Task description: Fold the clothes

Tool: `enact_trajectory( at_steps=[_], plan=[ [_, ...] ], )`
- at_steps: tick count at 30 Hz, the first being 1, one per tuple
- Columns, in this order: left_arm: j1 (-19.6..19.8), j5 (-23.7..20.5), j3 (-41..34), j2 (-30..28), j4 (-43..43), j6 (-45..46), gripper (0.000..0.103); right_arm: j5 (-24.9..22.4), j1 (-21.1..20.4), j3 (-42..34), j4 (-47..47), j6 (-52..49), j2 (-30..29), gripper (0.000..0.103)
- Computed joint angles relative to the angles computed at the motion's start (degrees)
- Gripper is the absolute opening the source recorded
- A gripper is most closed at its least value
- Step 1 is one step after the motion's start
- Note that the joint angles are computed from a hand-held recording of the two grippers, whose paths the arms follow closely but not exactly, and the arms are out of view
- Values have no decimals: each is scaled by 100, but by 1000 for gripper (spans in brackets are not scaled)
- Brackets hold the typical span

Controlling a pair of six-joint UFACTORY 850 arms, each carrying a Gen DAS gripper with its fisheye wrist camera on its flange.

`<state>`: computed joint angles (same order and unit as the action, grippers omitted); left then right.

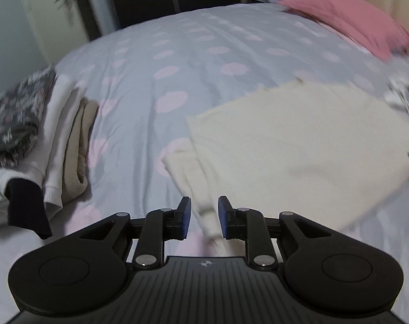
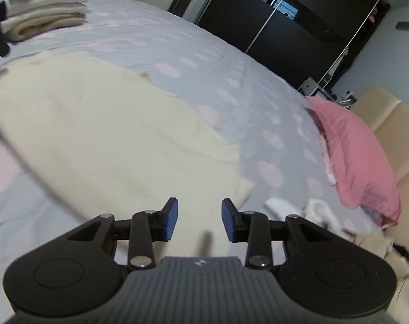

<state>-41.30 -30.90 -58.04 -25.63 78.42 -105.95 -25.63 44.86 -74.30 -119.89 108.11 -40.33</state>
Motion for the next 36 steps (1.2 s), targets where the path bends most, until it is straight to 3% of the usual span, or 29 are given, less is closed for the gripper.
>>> enact_trajectory(
  at_steps=[8, 14, 20, 36],
  plan=[
    [-900, -871, -158, -406, -315, 1063, 21, -623, 517, 761, -128, -357, 187, 41],
    [-1247, -1387, -352, -956, -348, 1815, 21, -1151, 692, 915, -359, -854, -7, 47],
    [-1325, -1790, -610, -1428, -263, 2252, 21, -1393, 676, 801, -297, -1294, -275, 47],
    [-1274, -2368, -883, -1962, 559, 1971, 21, -1691, 461, 222, -906, -1295, -840, 48]
  ],
)
